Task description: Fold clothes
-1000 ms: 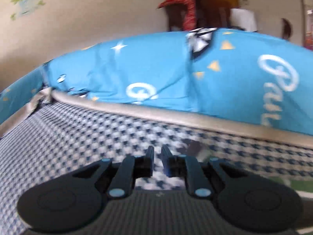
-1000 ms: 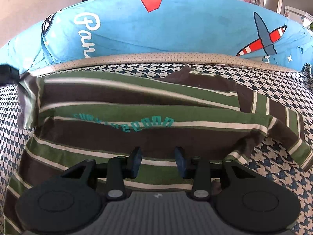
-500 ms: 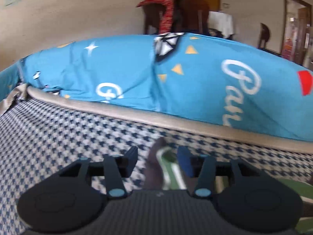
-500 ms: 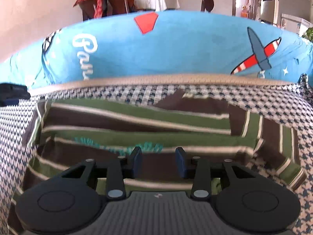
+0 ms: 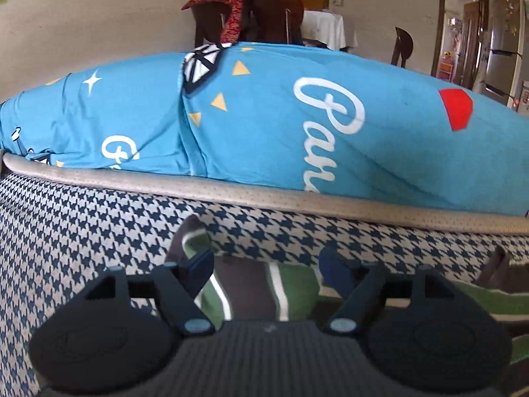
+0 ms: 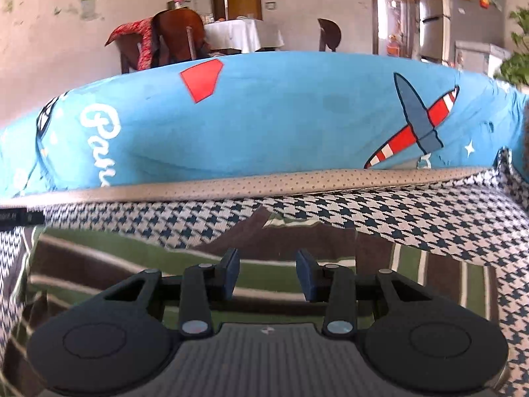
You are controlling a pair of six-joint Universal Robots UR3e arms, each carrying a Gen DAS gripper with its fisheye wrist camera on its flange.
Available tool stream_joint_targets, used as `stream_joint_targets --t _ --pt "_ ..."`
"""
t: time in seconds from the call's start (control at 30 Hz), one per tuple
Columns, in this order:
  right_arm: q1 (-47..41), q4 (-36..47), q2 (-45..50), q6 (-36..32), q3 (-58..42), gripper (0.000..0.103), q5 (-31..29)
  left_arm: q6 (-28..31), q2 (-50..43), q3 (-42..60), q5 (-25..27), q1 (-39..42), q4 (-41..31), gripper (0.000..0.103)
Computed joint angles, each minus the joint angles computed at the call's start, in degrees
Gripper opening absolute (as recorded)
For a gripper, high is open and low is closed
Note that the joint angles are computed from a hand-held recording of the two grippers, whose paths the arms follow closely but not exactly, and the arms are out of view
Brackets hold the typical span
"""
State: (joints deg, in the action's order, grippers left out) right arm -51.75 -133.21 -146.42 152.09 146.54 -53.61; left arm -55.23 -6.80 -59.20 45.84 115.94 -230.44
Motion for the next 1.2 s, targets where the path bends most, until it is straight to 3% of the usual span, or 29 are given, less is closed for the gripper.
stream_joint_targets --t 0.1,0.17,0.2,0.33,0.63,0.7,0.77,0.8,1.03,1.2 --pt "1.43 -6.53 5.66 0.91 0.42 0.041 1.19 0.09 0.31 1.11 1.42 0.76 -0.46 0.076" --pt "3.34 -13.46 10.38 2.05 1.37 0.055 0.36 0.09 0.31 2.00 2.84 1.67 -0.99 0.076" --pt "4.20 -16.85 12.77 2.55 1.80 0.056 -0.04 0.05 0.27 2.32 3.46 2.05 -1.19 0.076" --pt "8.35 -29.11 22.89 6.10 2.40 0.056 -3.37 0.03 0.42 2.95 4.93 3.30 -1.80 0.077" --pt "16.06 -47.05 40.04 9.83 1.42 0.056 -11.54 0.35 0.50 5.99 7.82 4.84 -2.49 0.079" --pt "16.61 -49.29 41.70 10.03 1.40 0.053 -11.75 0.08 0.66 6.41 7.77 4.76 -2.25 0.083" --pt "16.63 -49.49 42.05 9.56 1.27 0.023 -11.04 -0.36 0.63 7.01 7.28 4.52 -1.95 0.085" --pt "17.09 -49.92 42.45 9.54 1.12 0.018 -11.46 -0.60 0.64 7.03 7.26 4.51 -1.84 0.085" --pt "18.25 -50.93 41.08 11.27 1.05 0.008 -13.35 -2.42 1.42 5.42 6.79 4.20 -0.86 0.085" --pt "13.60 -43.09 28.05 10.79 2.68 0.008 -8.87 -4.25 1.13 4.74 4.60 3.45 0.45 0.085"
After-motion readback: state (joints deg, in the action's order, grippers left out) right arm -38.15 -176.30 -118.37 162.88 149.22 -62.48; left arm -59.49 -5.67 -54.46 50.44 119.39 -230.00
